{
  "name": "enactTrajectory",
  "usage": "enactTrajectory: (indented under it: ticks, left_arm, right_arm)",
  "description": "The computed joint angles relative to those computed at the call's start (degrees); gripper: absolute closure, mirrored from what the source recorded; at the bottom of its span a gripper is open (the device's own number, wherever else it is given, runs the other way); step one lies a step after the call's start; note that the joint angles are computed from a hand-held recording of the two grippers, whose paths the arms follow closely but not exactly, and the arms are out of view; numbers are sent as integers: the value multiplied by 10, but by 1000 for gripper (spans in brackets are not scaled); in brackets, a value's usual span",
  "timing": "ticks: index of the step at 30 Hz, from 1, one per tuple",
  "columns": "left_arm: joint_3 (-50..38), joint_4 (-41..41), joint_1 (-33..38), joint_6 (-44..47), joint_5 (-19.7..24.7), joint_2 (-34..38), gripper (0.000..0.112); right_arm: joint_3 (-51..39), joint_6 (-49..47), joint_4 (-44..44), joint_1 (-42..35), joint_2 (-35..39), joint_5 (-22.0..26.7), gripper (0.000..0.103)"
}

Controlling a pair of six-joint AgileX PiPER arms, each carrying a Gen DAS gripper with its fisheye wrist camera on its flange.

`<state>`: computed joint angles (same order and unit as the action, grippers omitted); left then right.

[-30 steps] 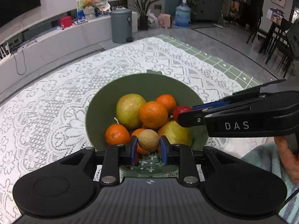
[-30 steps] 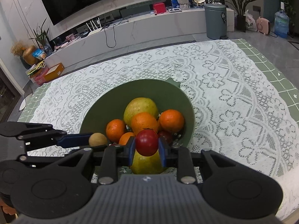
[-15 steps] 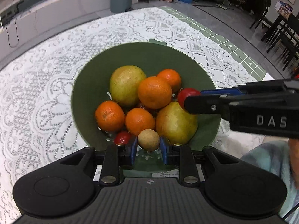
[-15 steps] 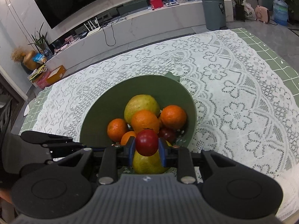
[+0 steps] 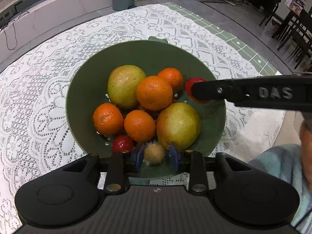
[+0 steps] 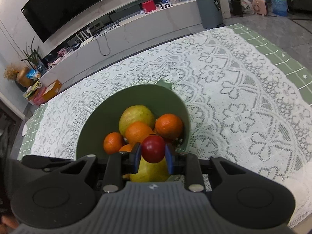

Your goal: Organize fruits

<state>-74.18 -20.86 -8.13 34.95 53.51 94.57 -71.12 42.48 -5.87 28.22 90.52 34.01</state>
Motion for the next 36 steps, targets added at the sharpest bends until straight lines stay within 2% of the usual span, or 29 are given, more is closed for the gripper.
enactTrajectory:
  ticks: [7, 12, 25, 26, 32, 34, 36]
  left_arm:
    - [28, -32, 34, 1, -15, -51, 68]
    - [51, -29, 42, -24, -44, -87, 68]
    - [59, -22, 68, -43, -35, -126, 68]
    - [60, -20, 70, -44, -33, -128, 68]
    - [73, -20, 81, -42, -30, -156, 65]
    - [80, -27, 88, -36, -32, -170, 63]
    - [90, -39, 99, -26, -37, -190, 61]
  right_arm:
    - [-51, 40, -76, 24, 36, 58, 80]
    - [-97, 67, -116, 36, 76, 106, 80]
    - [-150, 58, -144, 61, 116, 166, 79]
    - [-150, 58, -144, 61, 116, 167, 78]
    - [-113, 82, -160, 63, 86, 121, 55]
    - [-86, 117, -198, 74, 64, 97, 45]
    - [-52, 179, -264, 92, 37, 72, 40]
